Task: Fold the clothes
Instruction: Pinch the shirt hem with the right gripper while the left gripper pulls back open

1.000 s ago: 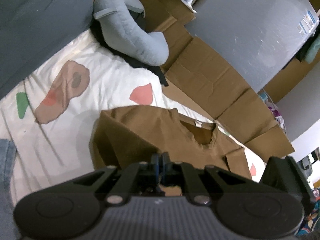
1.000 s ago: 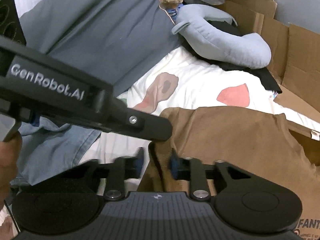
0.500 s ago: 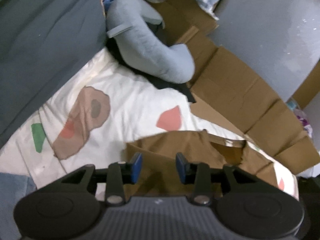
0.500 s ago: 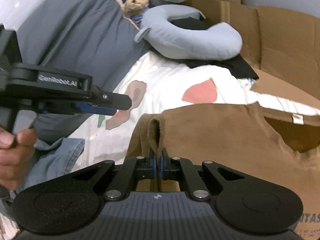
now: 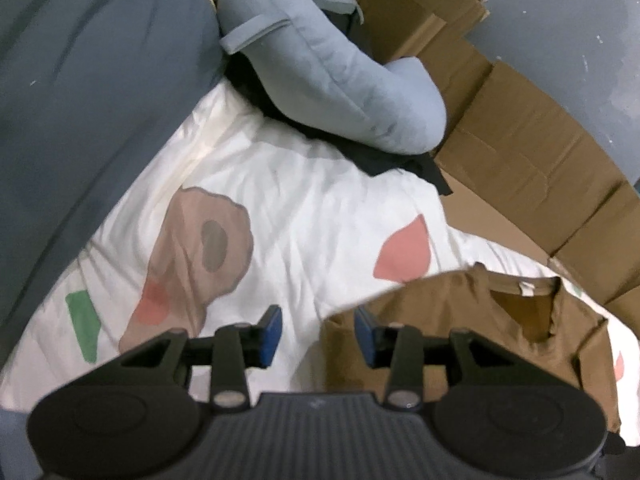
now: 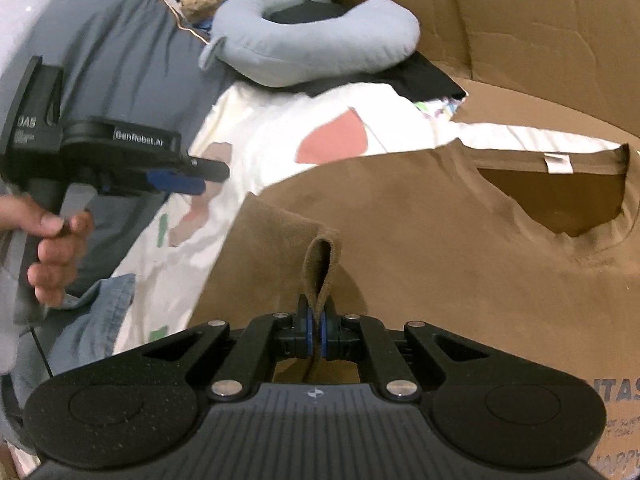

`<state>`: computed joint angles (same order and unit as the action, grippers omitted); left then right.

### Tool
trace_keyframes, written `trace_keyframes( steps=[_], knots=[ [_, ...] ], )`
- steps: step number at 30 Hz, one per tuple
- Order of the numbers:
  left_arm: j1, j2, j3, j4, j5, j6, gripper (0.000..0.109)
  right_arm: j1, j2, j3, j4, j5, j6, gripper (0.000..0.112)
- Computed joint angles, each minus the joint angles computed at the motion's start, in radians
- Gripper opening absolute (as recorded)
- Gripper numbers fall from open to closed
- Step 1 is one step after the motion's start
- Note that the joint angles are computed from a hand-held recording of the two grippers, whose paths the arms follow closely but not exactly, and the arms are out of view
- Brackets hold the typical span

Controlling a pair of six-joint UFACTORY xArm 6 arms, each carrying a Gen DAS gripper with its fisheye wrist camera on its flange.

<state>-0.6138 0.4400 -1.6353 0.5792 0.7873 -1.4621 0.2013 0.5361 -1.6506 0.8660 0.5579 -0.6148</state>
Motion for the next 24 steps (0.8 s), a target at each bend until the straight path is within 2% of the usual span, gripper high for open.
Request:
trace_keyframes(
  steps=[1,6,10,12,13,15,16,18,20,23,24],
  knots=[
    [0.002,0.01,-0.014,-0.002,0.007,0.006,0.063,-0.004,0.005,-0.003,0.002,0.004,0.003,0.002],
    [0.019,0.04,-0.036,-0.074,-0.04,0.082,0.063,-0.026,0.032,-0.023,0.046,0.035,-0.003,0.005],
    [0.023,0.09,-0.091,-0.143,-0.007,0.17,0.055,-0.049,0.057,-0.049,0.106,0.079,0.011,0.008],
    [0.024,0.105,-0.104,-0.164,-0.001,0.193,0.055,-0.058,0.071,-0.064,0.124,0.097,0.024,0.011],
    [0.024,0.108,-0.105,-0.167,0.001,0.197,0.055,-0.062,0.078,-0.071,0.138,0.102,0.026,0.014],
    [0.023,0.11,-0.106,-0.164,0.002,0.196,0.055,-0.069,0.094,-0.085,0.16,0.105,0.044,0.031],
    [0.023,0.108,-0.102,-0.162,-0.002,0.194,0.055,-0.074,0.103,-0.095,0.169,0.111,0.058,0.035],
    [0.023,0.104,-0.096,-0.16,-0.008,0.192,0.055,-0.083,0.126,-0.12,0.177,0.129,0.094,0.038],
    [0.024,0.101,-0.094,-0.16,-0.01,0.196,0.055,-0.089,0.148,-0.146,0.164,0.152,0.122,0.035],
    [0.026,0.104,-0.106,-0.165,0.0,0.216,0.052,-0.092,0.156,-0.157,0.143,0.167,0.137,0.001],
    [0.027,0.104,-0.108,-0.164,0.001,0.218,0.051,-0.093,0.148,-0.149,0.146,0.164,0.13,0.001]
  ],
)
